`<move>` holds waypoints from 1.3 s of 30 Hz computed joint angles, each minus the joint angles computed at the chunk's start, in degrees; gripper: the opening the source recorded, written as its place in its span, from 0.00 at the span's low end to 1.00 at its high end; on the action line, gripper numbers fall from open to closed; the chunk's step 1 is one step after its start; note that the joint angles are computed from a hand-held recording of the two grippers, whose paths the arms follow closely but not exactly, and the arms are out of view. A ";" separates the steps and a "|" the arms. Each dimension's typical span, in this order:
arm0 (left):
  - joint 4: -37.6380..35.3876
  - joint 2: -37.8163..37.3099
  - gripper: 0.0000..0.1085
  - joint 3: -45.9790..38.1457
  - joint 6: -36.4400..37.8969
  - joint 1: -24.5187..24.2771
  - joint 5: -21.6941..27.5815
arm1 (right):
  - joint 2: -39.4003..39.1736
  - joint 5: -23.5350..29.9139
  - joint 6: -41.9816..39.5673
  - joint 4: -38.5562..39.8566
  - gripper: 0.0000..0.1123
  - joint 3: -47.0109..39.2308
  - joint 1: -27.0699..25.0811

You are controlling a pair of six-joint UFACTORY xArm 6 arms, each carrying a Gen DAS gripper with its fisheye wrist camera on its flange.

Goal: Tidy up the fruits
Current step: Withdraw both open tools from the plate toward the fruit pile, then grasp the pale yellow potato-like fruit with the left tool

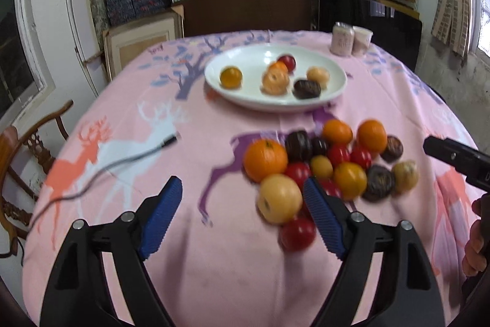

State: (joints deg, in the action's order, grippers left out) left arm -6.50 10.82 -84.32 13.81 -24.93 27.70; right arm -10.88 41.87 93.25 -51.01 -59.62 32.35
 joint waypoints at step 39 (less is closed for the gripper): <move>3.09 4.43 0.79 -4.60 -5.63 2.26 7.40 | -2.34 -3.80 2.77 -3.27 0.87 2.72 -0.89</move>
